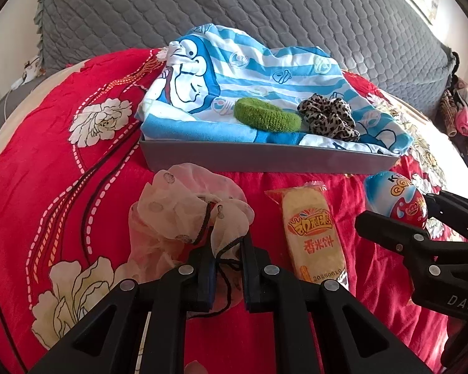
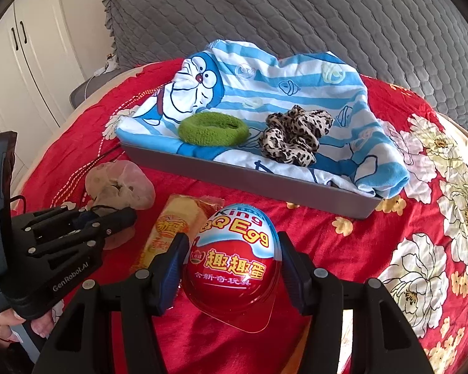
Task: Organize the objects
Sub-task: 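Lift the sheer scrunchie and red egg and carry them toward the tray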
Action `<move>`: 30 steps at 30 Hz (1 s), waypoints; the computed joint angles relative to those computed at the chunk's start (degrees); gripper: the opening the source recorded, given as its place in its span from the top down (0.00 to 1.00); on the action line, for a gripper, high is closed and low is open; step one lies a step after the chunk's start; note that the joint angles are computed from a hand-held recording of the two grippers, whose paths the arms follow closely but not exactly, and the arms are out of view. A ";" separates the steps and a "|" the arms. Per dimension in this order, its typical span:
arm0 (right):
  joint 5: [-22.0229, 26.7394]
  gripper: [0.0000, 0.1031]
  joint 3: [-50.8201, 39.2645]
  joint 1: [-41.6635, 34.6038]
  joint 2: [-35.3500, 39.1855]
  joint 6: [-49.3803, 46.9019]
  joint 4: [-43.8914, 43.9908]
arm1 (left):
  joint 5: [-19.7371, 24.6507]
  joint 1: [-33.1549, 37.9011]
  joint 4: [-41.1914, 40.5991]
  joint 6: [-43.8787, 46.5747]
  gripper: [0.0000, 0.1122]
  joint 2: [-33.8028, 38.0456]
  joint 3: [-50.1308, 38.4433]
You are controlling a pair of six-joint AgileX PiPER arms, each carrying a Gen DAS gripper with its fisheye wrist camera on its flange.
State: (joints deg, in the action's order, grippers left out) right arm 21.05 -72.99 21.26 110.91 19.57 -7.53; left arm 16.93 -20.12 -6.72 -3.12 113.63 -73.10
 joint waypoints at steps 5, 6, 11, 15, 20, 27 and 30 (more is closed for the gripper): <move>0.14 0.45 0.20 0.35 -0.33 0.59 -0.64 | -0.16 -0.44 3.47 -3.68 0.89 -1.51 1.52; 0.22 0.45 0.18 0.37 -0.36 0.80 -0.79 | -0.22 -0.58 4.46 -4.79 0.89 -1.93 1.93; 0.09 0.45 0.86 0.83 -1.15 1.53 -1.27 | -0.25 -0.77 6.52 -7.24 0.89 -3.72 3.52; 0.03 0.45 1.13 1.32 -1.53 2.39 -2.26 | -0.12 -0.90 7.58 -8.30 0.89 -4.75 4.37; 0.18 0.45 1.75 1.62 -1.82 3.34 -3.08 | 0.13 -1.17 9.29 -10.08 0.89 -5.65 4.98; -0.52 0.45 4.06 1.95 -3.61 5.23 -4.25 | 0.30 -1.93 10.60 -11.77 0.89 -7.29 6.17; -0.71 0.45 4.99 2.08 -4.57 5.43 -4.03 | 0.49 -2.53 12.02 -13.32 0.89 -8.08 6.52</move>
State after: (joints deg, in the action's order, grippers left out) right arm 20.34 -68.00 23.34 106.34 25.00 -11.56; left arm 17.42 -22.65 5.30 -16.43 105.54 -66.58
